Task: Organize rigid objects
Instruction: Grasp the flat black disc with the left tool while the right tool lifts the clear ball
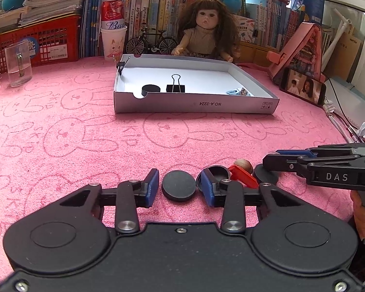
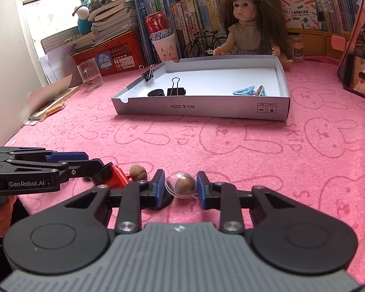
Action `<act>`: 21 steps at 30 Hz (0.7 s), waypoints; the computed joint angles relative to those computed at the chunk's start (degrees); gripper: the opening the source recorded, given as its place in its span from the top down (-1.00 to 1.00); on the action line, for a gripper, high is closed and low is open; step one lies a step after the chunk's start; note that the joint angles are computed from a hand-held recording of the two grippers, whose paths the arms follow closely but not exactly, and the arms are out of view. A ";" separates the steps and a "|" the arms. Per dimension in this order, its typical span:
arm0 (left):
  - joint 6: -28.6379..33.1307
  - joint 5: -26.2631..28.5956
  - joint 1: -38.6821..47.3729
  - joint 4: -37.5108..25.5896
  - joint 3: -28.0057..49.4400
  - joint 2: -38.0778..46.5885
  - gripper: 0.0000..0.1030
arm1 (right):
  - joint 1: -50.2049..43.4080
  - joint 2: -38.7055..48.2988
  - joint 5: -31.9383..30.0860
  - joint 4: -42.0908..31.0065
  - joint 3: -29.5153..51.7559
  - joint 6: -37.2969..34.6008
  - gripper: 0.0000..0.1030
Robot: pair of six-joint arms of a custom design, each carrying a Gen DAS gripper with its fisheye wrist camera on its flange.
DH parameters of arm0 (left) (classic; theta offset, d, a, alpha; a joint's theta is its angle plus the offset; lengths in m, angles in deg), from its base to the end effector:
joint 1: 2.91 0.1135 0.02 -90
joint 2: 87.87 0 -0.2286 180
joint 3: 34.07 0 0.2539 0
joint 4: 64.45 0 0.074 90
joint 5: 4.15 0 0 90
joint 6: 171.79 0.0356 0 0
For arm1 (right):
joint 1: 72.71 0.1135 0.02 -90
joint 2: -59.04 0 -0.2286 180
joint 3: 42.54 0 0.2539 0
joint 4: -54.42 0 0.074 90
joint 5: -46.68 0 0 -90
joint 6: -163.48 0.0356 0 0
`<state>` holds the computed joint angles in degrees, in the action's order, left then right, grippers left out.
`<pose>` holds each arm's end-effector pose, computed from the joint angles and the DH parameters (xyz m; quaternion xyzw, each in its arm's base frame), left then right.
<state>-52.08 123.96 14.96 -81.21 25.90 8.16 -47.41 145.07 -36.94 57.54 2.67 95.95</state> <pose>0.3027 0.0745 0.1101 0.1959 0.8804 -0.1616 0.4005 0.2574 0.1173 0.1087 0.0024 0.8966 0.1325 0.4226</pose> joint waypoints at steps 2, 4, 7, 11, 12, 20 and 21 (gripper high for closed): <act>0.30 0.23 0.12 -0.02 -0.04 0.00 0.32 | 0.12 -0.23 0.28 0.13 -0.15 0.20 0.36; 0.96 0.58 0.37 0.06 -0.58 -0.37 0.32 | 0.14 -0.61 0.63 0.07 -0.30 0.10 0.36; 1.89 0.71 0.55 0.81 -2.04 -1.28 0.32 | 0.16 -1.22 1.33 -0.02 -0.54 -0.02 0.36; 1.77 0.15 0.48 2.55 -3.42 -1.92 0.32 | 0.08 -1.54 2.28 0.29 -0.77 0.01 0.36; 1.68 0.11 0.49 2.59 -3.45 -1.93 0.33 | 0.08 -1.66 2.54 0.38 -0.87 -0.05 0.36; 3.22 -1.51 1.44 4.60 -5.60 -3.61 0.33 | 0.29 -2.43 6.00 0.52 -1.54 -0.19 0.36; 3.65 -1.57 1.63 4.62 -5.69 -3.58 0.33 | 0.16 -2.44 6.14 0.57 -1.56 -0.08 0.36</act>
